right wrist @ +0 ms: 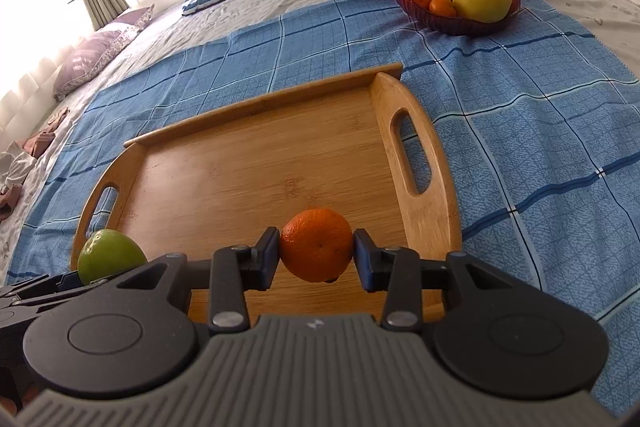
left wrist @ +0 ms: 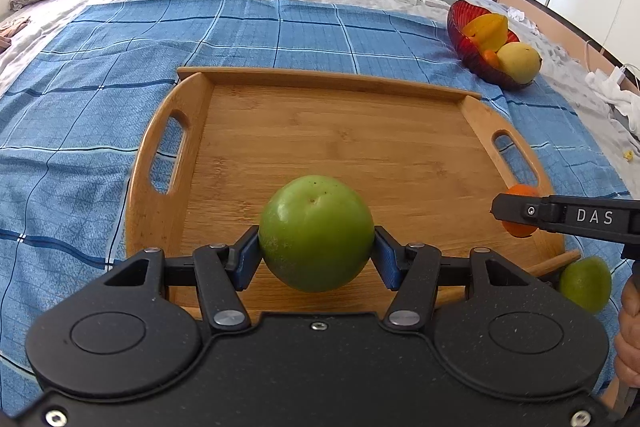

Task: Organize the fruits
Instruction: 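Lift the pomelo with left gripper over the tray while right carries the tangerine there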

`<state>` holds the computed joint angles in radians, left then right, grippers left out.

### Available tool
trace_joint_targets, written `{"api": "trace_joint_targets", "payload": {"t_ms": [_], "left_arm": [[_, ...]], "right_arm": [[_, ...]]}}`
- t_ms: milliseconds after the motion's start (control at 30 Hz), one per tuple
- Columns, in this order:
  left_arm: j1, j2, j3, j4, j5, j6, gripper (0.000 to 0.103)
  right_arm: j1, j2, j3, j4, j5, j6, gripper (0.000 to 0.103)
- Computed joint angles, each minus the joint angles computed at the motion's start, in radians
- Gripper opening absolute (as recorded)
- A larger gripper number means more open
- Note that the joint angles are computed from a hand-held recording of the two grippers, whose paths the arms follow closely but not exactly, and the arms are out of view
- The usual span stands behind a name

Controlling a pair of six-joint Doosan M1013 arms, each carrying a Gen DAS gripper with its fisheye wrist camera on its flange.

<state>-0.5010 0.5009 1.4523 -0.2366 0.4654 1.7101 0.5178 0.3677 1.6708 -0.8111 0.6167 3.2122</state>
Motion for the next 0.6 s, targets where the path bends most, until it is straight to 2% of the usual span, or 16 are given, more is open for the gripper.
{"api": "trace_joint_targets", "payload": {"t_ms": [367,600], "left_arm": [[-0.002,0.014,-0.005,0.005,0.014,-0.005,0.056],[-0.002,0.011,0.004,-0.002,-0.002,0.013,0.056]], "right_arm": [[0.010,0.016,-0.015,-0.008,0.024,-0.038,0.044],[0.013,0.025,-0.018,-0.001,0.032,-0.056,0.045]]}}
